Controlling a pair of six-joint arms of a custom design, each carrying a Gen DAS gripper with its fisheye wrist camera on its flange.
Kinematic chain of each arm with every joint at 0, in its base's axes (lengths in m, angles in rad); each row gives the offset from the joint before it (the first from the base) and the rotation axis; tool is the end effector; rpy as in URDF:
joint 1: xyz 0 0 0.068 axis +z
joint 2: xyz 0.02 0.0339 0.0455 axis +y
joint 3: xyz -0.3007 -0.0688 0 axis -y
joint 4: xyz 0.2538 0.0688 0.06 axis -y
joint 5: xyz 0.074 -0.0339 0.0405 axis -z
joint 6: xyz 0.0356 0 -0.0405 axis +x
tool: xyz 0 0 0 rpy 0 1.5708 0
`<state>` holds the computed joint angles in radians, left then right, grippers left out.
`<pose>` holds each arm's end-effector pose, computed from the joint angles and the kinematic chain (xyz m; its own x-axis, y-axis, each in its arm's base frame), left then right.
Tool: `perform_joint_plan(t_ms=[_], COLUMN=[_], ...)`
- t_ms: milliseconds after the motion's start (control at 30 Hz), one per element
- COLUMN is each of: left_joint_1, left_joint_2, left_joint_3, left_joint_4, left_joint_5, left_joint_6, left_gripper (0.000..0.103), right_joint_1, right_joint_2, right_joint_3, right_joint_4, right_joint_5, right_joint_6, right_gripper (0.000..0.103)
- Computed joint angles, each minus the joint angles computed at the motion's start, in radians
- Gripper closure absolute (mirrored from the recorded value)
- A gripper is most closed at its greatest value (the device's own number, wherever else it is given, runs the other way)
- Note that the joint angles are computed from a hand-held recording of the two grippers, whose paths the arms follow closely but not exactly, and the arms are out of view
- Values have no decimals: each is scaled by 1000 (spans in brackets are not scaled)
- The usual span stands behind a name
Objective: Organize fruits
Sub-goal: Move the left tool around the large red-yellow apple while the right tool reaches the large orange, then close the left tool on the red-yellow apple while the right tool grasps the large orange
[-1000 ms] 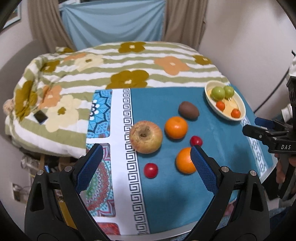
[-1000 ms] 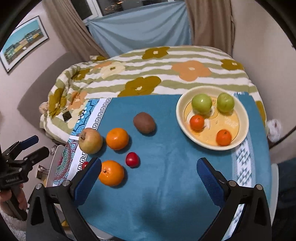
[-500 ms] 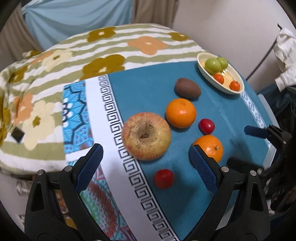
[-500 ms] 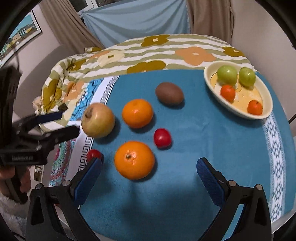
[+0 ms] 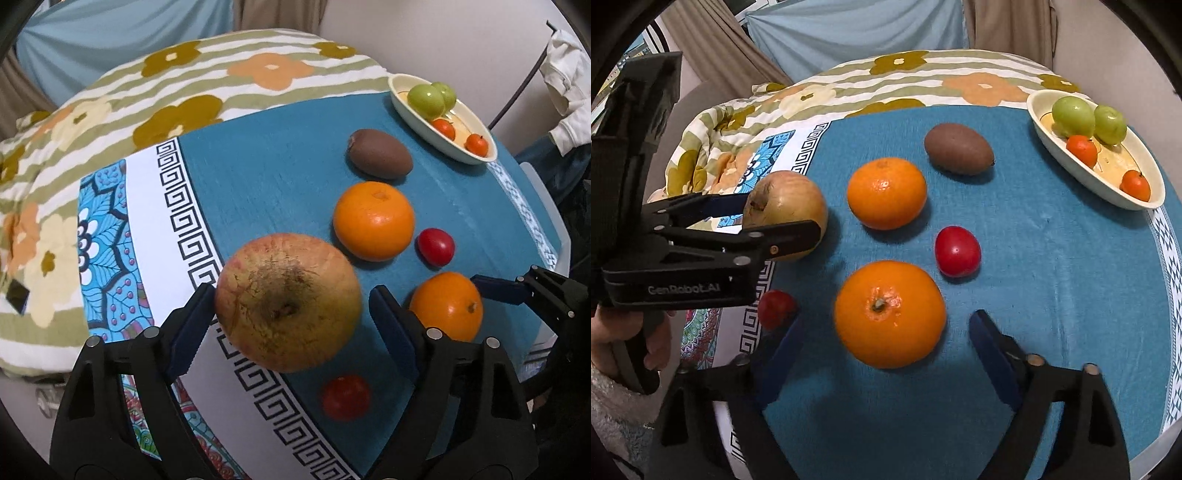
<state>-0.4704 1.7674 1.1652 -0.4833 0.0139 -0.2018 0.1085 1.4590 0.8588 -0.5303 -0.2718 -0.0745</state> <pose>0.3323 -0.1695 0.2171 -0.8645 0.2147 -0.4545 0.2916 0.9507 -0.1055 0.2733 0.0394 0.2205 -0.8806 -0.1680 -0.4431 -0.2844 0.9353 0.2105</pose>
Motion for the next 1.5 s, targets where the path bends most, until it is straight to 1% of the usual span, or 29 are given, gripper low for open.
perform_joint_plan(t_ms=[67, 133, 167, 200, 300, 433, 467, 533, 633, 867, 967, 1133, 1500], left_joint_1=[1, 4, 10, 8, -4, 1, 2, 6, 15, 33, 35, 37, 28], left_joint_2=[8, 9, 6, 6, 6, 0, -5, -18, -38, -84, -101, -133, -213], left_joint_3=[1, -4, -10, -12, -8, -9, -14, -26, -48, -95, -105, -115, -80], left_joint_4=[-1, 8, 16, 19, 14, 0, -1, -4, -7, 1, 0, -12, -85], left_joint_5=[-9, 2, 20, 24, 4, 4, -1, -10, -14, -22, -24, -27, -53], left_joint_6=[6, 8, 15, 19, 27, 11, 10, 12, 11, 9, 0, -13, -36], left_gripper=[14, 15, 20, 21, 22, 22, 22, 22, 22, 22, 22, 22, 22], right_joint_1=[3, 1, 1, 0, 3, 10, 9, 13, 22, 36, 44, 49, -21], right_joint_2=[8, 6, 6, 6, 4, 5, 6, 6, 9, 6, 2, -13, -94], right_joint_3=[2, -1, -1, -2, -2, -6, -6, -9, -11, -20, -31, -36, 25], right_joint_4=[1, 6, 6, 7, 10, 20, 20, 24, 30, 46, 66, 69, -8], right_joint_5=[4, 3, 4, 5, 8, 12, 9, 10, 17, 39, 59, 73, 71], right_joint_6=[2, 3, 2, 1, -1, 3, 1, 3, 0, 6, 9, 2, -37], right_gripper=[28, 28, 28, 28, 28, 28, 29, 34, 37, 38, 43, 45, 45])
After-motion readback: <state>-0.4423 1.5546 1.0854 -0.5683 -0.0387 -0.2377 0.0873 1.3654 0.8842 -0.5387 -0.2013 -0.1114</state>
